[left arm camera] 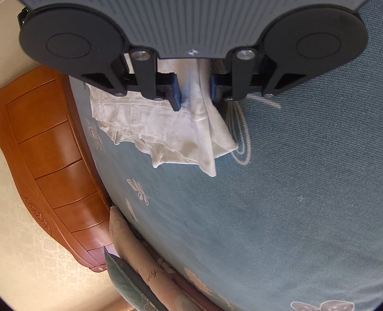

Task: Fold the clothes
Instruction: 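Move the left gripper to the shirt's side edge and close on it, then lift the shirt edge with the left gripper and fold it over the shirt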

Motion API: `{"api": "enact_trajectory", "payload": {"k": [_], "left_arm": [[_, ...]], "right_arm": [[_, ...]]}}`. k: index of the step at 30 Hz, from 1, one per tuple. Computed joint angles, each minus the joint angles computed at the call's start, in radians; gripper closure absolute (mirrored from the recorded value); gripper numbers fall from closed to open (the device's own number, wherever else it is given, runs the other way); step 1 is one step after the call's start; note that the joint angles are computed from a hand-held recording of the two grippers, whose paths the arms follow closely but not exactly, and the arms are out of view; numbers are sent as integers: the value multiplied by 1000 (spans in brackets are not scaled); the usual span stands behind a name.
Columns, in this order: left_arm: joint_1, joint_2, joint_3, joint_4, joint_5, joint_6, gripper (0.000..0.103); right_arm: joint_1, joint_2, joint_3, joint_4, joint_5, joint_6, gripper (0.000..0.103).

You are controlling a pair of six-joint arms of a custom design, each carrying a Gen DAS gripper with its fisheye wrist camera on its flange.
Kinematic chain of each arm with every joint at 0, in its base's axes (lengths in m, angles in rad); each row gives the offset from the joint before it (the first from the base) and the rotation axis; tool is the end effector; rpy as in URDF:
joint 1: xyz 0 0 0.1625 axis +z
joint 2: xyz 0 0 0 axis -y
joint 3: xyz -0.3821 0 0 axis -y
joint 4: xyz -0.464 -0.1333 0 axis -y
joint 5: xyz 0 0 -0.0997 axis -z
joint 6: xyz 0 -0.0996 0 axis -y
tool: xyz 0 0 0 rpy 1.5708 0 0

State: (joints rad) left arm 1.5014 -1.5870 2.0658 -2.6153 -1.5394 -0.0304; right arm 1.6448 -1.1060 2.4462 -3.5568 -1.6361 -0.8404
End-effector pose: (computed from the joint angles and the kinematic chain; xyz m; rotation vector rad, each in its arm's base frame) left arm 0.0984 -0.5513 0.3002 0.0450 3.0139 -0.8773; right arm 0.1573 -0.4062 0.0330 1.1771 -2.4602 0.8131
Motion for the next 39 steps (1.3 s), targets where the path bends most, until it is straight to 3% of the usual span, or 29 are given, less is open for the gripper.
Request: {"api": "enact_trajectory", "payload": {"k": [5, 7, 9, 15, 20, 29, 34, 35, 36, 39], "left_arm": [[-69, -22, 6, 55, 136, 10, 88], [-100, -27, -1, 94, 191, -3, 89], [-119, -33, -9, 128, 217, -22, 93], [-136, -56, -16, 171, 211, -28, 95], [-118, -43, -33, 180, 177, -86, 95], [-109, -32, -37, 160, 125, -111, 95], [-107, -22, -30, 145, 132, -139, 95], [-109, -22, -27, 141, 137, -143, 95], [-111, -23, -24, 138, 139, -145, 95], [-119, -27, -14, 126, 153, -146, 95]], "right_arm": [[43, 48, -1, -95, -11, -103, 1], [78, 76, -9, -125, -18, -145, 5], [135, 118, -36, -124, -60, -201, 16], [280, 279, -115, -125, -143, -410, 26], [363, 432, -184, -191, -206, -522, 30], [458, 681, -310, -503, -372, -701, 31], [479, 734, -338, -576, -454, -759, 60], [483, 740, -343, -576, -467, -769, 75], [486, 737, -343, -564, -476, -764, 96], [493, 698, -328, -499, -483, -681, 100]]}}
